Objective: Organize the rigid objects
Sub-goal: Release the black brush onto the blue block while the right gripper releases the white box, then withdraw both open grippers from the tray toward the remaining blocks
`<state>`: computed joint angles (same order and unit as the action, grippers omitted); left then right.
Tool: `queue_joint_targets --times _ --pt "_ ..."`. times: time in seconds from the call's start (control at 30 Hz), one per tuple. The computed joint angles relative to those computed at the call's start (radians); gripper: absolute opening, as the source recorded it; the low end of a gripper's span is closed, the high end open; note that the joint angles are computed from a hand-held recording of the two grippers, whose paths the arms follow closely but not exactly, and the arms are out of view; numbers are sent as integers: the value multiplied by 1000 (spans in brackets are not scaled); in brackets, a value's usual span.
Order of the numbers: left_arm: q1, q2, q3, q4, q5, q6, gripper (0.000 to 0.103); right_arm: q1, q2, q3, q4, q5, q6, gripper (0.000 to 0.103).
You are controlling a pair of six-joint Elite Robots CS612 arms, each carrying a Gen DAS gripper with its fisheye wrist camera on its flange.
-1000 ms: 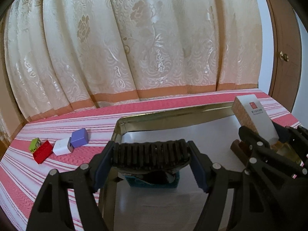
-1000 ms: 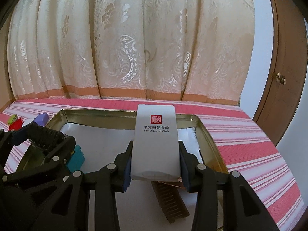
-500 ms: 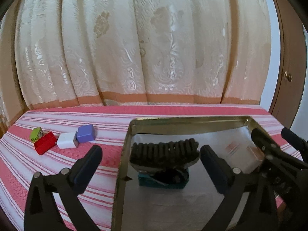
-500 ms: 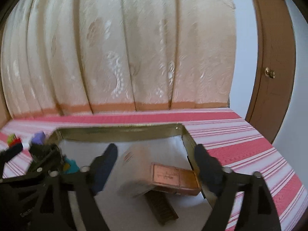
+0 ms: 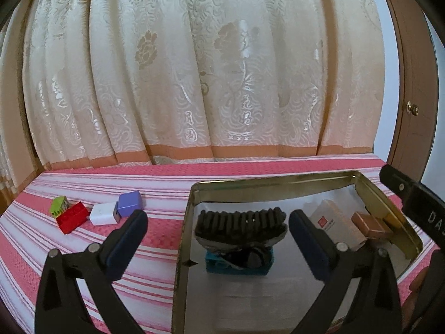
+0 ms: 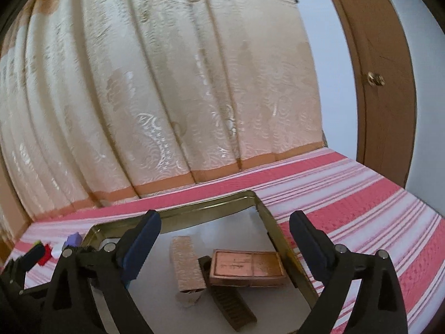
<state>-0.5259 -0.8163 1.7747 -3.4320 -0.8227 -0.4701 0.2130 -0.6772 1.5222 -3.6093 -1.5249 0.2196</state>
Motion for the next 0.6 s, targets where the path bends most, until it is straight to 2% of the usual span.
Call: queue_joint_targets --times 0.2,0.37,0.6 --pt "3 -5 15 -16 26 -14 103 10 8 -2 -23 -52 11 95" --pt "3 -5 33 -55 97 -5 103 26 18 2 -100 -124 -4 95" --pt "14 -10 61 -124 84 -5 103 46 21 8 -132 -178 -8 95"
